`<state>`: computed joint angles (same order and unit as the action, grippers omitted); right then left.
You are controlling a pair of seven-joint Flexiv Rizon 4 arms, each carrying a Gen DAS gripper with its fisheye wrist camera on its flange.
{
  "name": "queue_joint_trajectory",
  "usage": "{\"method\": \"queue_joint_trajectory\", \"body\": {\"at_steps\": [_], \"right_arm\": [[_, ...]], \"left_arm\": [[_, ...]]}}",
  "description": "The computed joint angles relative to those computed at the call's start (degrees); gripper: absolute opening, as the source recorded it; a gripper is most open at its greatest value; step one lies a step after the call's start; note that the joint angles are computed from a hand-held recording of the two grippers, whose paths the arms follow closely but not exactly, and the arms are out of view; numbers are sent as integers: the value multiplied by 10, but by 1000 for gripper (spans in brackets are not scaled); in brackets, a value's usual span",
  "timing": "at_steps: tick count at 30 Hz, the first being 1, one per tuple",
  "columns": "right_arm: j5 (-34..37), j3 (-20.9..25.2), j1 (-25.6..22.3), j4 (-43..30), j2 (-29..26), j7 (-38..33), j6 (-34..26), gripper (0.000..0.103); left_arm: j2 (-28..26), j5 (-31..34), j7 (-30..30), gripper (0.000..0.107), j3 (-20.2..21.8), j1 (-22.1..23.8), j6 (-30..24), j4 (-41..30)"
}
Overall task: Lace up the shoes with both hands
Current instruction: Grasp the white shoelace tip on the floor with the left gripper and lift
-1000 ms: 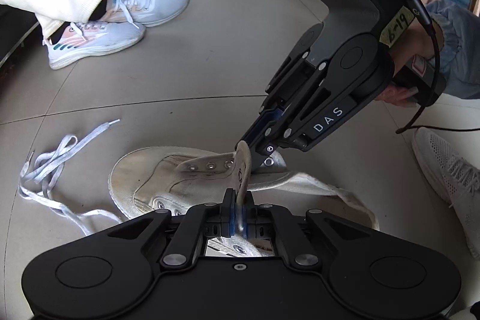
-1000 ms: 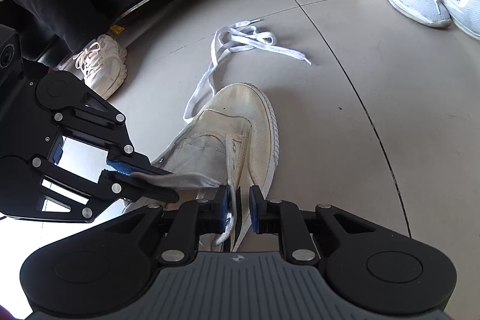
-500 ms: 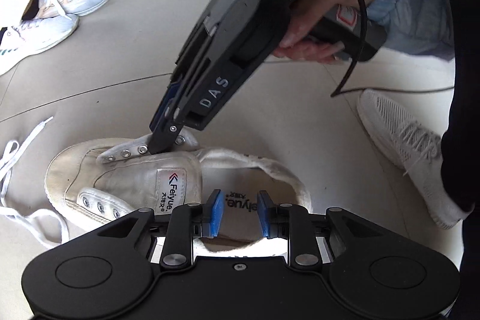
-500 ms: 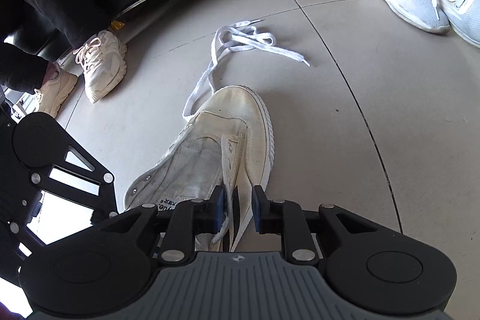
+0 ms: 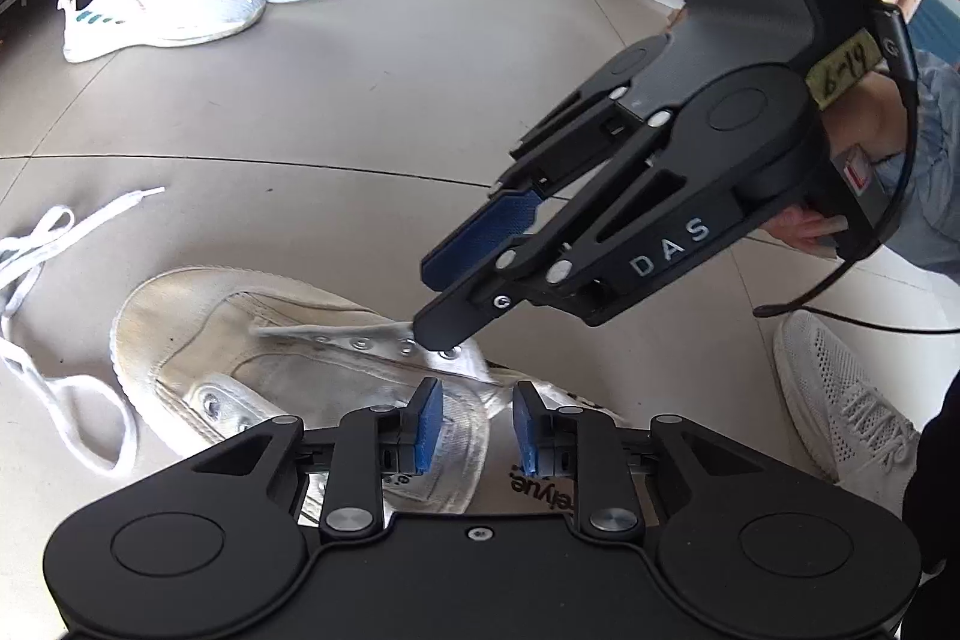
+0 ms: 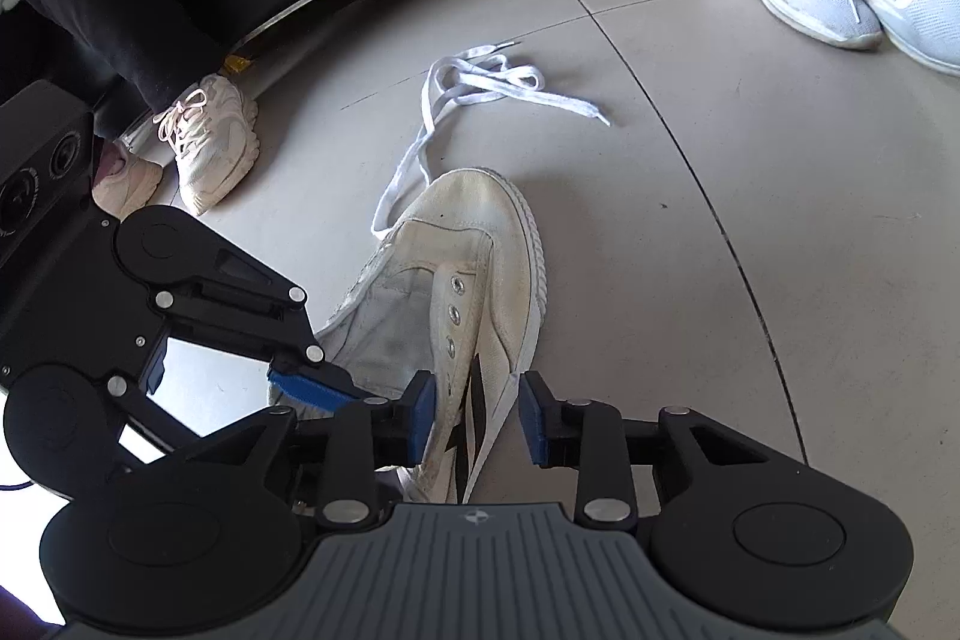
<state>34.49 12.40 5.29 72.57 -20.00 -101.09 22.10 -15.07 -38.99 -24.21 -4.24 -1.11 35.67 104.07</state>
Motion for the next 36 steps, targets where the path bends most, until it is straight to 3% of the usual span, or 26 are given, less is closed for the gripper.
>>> {"method": "queue_joint_trajectory", "body": {"at_steps": [2, 6, 8, 10, 12, 14, 18, 21, 26, 29, 30, 32, 35, 36], "right_arm": [[0, 0, 1, 0, 0, 0, 2, 35], [13, 2, -5, -4, 0, -2, -1, 35], [32, 4, -13, -7, 3, -4, -3, 40], [59, 8, -21, -6, 8, -21, 9, 41], [60, 9, -17, -8, 6, -33, 8, 43], [47, 7, -8, -7, 4, -36, 9, 43], [54, 11, -6, -6, 2, -40, 8, 43], [62, 14, -5, -5, 2, -57, 14, 44], [81, 16, -7, -7, 11, -56, 9, 47], [74, 14, 0, -10, 11, -60, 5, 48], [72, 14, 1, -10, 11, -67, 4, 48], [76, 14, -1, -12, 8, -70, -4, 48], [65, 8, 1, -10, 7, -46, -8, 48], [57, 5, 2, -8, 10, -35, -8, 48]], "left_arm": [[7, -1, -2, 22, 2, 4, -17, 0], [22, -61, -23, 23, 3, 4, 9, 19], [35, -82, -27, 30, 5, 0, 35, 33], [50, -97, -28, 54, 8, -10, 99, 50], [61, -106, -33, 55, 10, -26, 213, 74], [58, -97, -71, 54, 14, -28, 261, 73], [54, 4, -267, 51, 40, -24, 297, 56], [51, 108, -321, 51, 51, -22, 330, 48], [40, 161, -382, 51, 49, -9, 392, 61], [20, 160, -349, 51, 27, 6, 438, 67], [3, 186, -326, 51, 28, 7, 461, 58], [-20, 244, -313, 50, 39, 6, 440, 25], [-50, 161, -228, 51, -19, 55, 358, -22], [-73, 155, -248, 51, -13, 51, 374, -44]]}}
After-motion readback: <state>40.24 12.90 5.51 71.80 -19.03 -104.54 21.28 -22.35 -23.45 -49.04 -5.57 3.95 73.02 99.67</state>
